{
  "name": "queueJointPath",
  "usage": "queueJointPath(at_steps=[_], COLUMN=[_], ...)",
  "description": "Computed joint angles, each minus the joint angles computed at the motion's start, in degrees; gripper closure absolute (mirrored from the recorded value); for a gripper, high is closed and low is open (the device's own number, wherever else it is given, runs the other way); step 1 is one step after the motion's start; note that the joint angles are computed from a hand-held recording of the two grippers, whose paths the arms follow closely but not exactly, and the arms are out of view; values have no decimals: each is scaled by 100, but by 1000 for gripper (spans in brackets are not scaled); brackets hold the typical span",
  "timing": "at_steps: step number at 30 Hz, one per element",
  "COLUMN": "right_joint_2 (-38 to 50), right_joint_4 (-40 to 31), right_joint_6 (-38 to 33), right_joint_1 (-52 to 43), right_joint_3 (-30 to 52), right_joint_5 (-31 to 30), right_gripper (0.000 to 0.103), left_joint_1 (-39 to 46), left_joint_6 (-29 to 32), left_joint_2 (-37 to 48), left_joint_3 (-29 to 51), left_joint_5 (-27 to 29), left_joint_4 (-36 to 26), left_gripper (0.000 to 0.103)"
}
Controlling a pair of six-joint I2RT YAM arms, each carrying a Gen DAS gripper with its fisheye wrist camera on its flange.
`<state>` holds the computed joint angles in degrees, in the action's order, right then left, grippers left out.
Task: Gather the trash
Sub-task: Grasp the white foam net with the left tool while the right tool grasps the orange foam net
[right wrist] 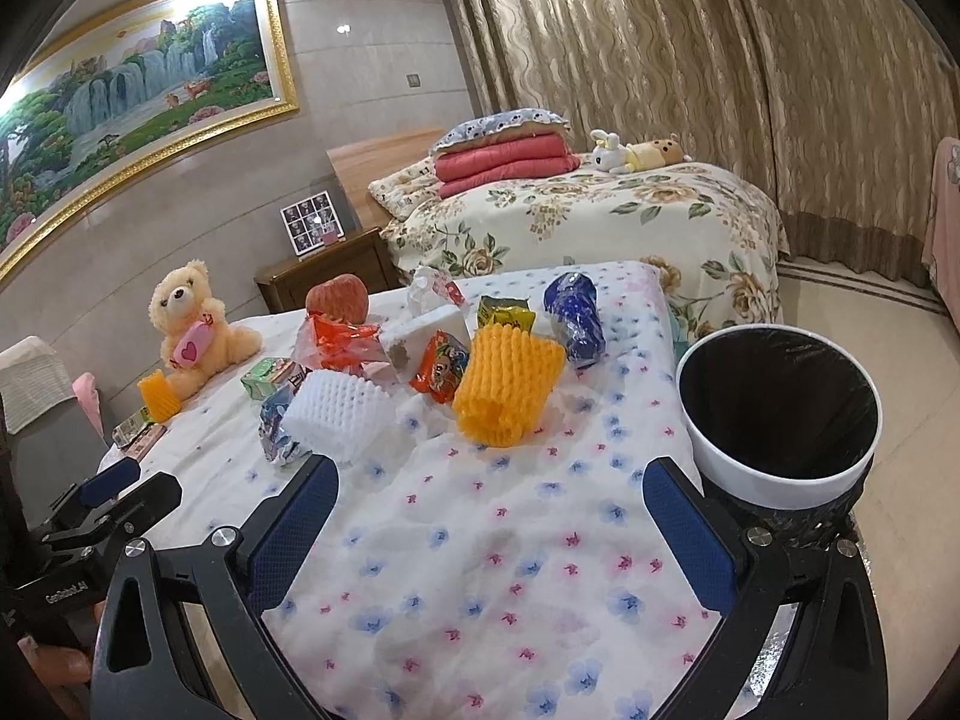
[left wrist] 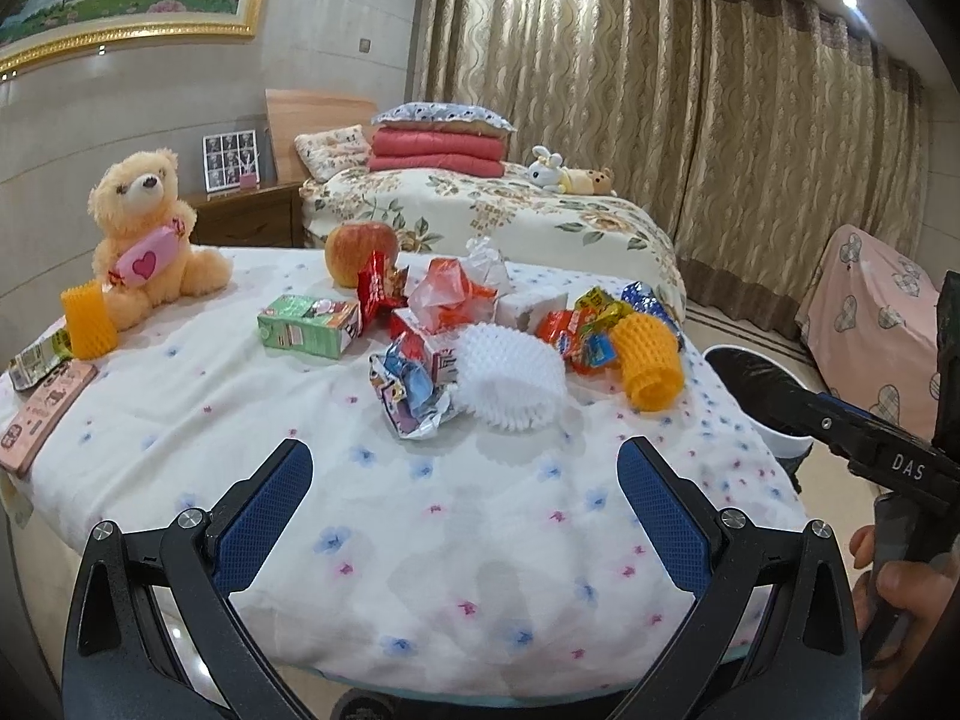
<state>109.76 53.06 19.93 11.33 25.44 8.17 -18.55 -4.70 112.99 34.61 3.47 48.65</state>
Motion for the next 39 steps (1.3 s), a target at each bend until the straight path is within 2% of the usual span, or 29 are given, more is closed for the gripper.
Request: queueJointPath(at_steps=[4, 12, 14, 16, 18, 22, 25, 27, 28, 29, 30, 32, 36, 39], right_joint_2=[41, 354, 504, 630, 772, 1138, 1413, 1586, 1674, 1741, 1769, 1775, 1499, 1309], right_joint_4=[-198, -843, -1039, -1212, -1454, -1951, -2323, -2507, -2603, -2653, -2656, -2605, -2274, -2095], right_joint_6=[-35, -52, -35, 1, 47, 99, 75, 112, 124, 138, 174, 253, 232, 232], right_joint_1=[-93, -496, -600, -659, -721, -828, -882, -946, -977, -1002, -1022, -1071, -1119, -1175], right_joint_3=[144, 816, 1078, 1308, 1603, 2281, 2749, 3003, 3122, 3194, 3209, 3172, 2723, 2401], right_joint_5=[-78, -652, -795, -857, -946, -1225, -1353, -1518, -1579, -1621, -1664, -1786, -1855, -1920], right_gripper=[1, 1, 2, 5, 14, 17, 20, 29, 33, 47, 63, 66, 78, 79], left_joint_1=[31, 29, 10, -27, -44, -88, -94, -109, -123, -150, -181, -236, -294, -370], left_joint_6=[5, 74, 99, 129, 152, 199, 173, 194, 231, 293, 360, 425, 383, 310], left_joint_2=[204, 716, 858, 1044, 1216, 1508, 1728, 1829, 1873, 1912, 1937, 1882, 1677, 1533], left_joint_3=[333, 1322, 1627, 2004, 2340, 2930, 3342, 3501, 3569, 3627, 3660, 3533, 3218, 3030], left_joint_5=[31, 209, 226, 251, 320, 319, 371, 457, 512, 556, 583, 627, 763, 859], left_joint_4=[-327, -1126, -1357, -1634, -1881, -2339, -2680, -2819, -2876, -2935, -2975, -2857, -2677, -2616], left_gripper=[0, 0, 3, 7, 9, 16, 27, 41, 57, 73, 78, 83, 85, 85])
